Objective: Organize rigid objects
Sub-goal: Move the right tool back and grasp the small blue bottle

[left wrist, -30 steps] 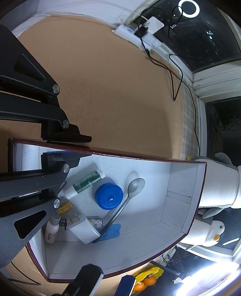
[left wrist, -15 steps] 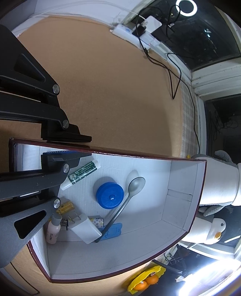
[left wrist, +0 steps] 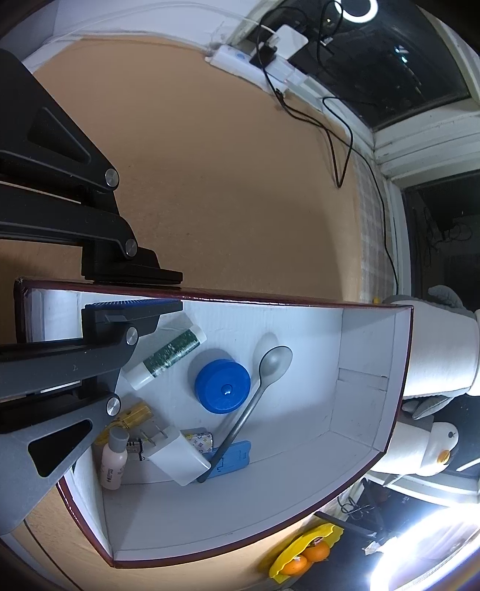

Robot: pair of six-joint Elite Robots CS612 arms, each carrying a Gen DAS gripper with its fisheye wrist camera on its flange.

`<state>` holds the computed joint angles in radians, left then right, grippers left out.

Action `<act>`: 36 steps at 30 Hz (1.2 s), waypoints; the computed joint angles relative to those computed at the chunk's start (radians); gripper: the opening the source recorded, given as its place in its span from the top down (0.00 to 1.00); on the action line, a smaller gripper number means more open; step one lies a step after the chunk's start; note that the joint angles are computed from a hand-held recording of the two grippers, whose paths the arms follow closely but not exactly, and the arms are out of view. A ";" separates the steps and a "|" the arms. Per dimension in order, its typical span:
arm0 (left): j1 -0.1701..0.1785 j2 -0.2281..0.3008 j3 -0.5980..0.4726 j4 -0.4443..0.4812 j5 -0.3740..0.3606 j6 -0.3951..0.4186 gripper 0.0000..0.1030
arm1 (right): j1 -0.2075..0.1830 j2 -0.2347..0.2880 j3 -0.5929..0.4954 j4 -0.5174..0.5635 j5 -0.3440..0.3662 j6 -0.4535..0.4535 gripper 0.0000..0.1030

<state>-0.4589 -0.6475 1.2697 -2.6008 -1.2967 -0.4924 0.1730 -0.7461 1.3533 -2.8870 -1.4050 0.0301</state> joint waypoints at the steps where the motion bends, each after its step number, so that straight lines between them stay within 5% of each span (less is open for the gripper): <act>1: 0.000 0.001 -0.002 0.002 0.001 0.003 0.94 | -0.005 -0.007 0.013 -0.002 -0.009 0.013 0.29; 10: 0.002 0.005 -0.008 0.007 -0.007 0.026 0.94 | -0.030 -0.037 0.102 0.023 -0.089 0.096 0.29; 16: 0.003 0.006 -0.009 0.005 -0.014 0.033 0.94 | -0.040 -0.007 0.075 0.103 -0.032 0.136 0.29; 29: 0.004 0.006 -0.008 0.001 -0.020 0.030 0.94 | -0.053 0.101 -0.096 0.454 0.118 0.227 0.68; 36: 0.005 0.006 -0.008 -0.002 -0.025 0.027 0.94 | -0.054 0.128 -0.132 0.536 0.150 0.250 0.70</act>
